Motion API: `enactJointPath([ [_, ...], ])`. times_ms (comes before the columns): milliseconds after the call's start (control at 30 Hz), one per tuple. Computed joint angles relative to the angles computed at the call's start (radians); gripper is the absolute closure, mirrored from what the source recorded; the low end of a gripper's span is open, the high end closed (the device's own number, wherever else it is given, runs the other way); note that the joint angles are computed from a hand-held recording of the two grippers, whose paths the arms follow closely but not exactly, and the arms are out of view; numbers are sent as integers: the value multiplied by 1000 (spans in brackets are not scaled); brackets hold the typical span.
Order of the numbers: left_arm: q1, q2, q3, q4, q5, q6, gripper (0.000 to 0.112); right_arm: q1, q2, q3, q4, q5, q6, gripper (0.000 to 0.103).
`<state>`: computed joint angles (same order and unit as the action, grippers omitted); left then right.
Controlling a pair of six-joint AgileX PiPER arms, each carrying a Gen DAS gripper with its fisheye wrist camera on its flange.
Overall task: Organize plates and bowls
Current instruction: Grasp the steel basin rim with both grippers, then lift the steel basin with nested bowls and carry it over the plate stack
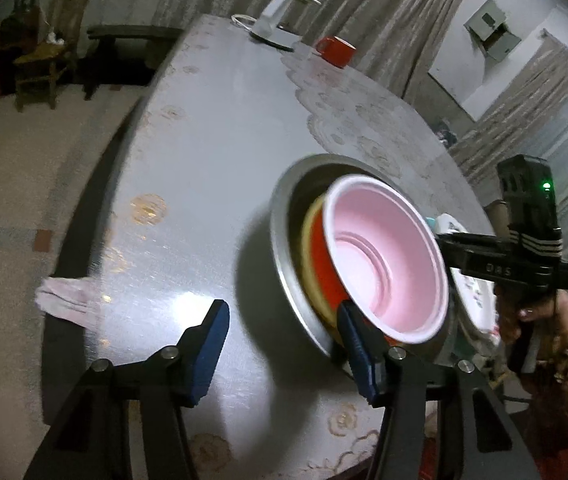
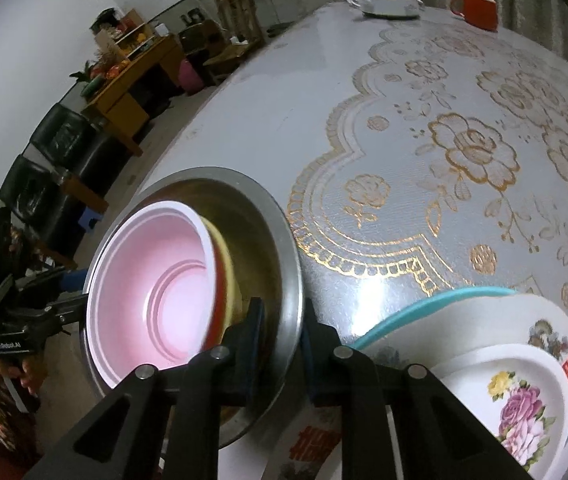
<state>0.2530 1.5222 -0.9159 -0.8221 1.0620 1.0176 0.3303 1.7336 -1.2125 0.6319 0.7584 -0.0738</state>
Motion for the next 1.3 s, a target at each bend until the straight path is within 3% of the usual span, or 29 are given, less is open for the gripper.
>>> enactJointPath([
  [167, 37, 71, -3, -68, 93, 16, 53, 13, -4, 12, -5, -44, 17, 86],
  [233, 33, 55, 12, -66, 81, 31, 49, 4, -11, 33, 33, -58, -9, 86],
  [367, 27, -21, 76, -83, 14, 119, 52, 5, -19, 45, 48, -65, -22, 86],
  [533, 29, -64, 131, -154, -25, 240, 72, 5, -39, 95, 119, -116, -75, 86],
  [667, -48, -148, 192, -163, -156, 316, 74, 7, -59, 134, 177, -152, -102, 87],
  [1033, -34, -159, 252, -269, -195, 423, 74, 32, -137, 254, 303, -270, -144, 87],
  [1300, -27, -192, 259, -294, -182, 432, 74, 49, -184, 279, 277, -314, -100, 87],
])
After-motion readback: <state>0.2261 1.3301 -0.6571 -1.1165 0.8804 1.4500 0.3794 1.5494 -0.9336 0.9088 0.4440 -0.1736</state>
